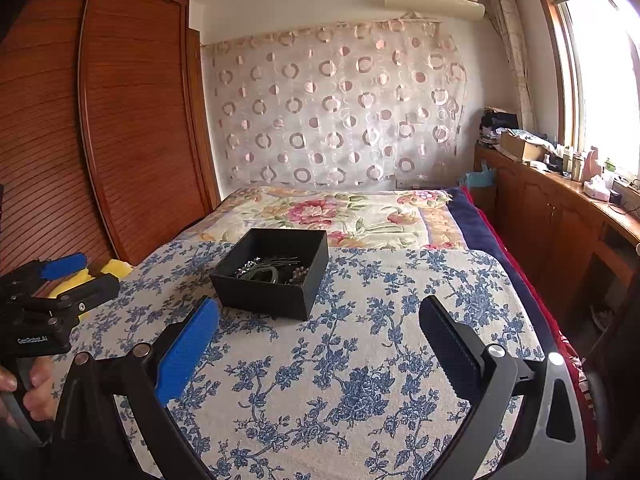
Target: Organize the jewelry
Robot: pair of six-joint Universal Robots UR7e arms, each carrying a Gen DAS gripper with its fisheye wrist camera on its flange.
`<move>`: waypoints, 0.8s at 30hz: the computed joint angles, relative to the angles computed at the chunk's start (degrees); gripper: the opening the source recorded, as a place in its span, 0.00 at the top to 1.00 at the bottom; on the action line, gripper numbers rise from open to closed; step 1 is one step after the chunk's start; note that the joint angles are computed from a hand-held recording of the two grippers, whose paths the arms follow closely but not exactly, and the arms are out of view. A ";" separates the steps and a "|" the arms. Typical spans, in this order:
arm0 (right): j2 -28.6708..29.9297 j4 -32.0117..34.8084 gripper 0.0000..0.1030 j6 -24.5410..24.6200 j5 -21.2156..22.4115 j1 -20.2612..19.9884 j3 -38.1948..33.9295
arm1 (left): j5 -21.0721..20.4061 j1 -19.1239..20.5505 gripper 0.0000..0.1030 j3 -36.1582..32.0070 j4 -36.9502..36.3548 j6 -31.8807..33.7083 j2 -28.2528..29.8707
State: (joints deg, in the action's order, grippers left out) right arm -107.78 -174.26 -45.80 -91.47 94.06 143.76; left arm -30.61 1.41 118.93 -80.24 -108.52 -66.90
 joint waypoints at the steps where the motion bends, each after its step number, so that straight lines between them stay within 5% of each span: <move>1: -0.06 -0.08 0.02 -0.14 0.07 -0.07 0.09 | 0.05 0.00 0.08 -0.12 0.17 -0.04 0.00; 24: 0.10 -0.10 0.02 0.22 -0.23 0.43 -0.06 | -0.03 -0.25 0.08 0.18 0.07 -0.11 -0.40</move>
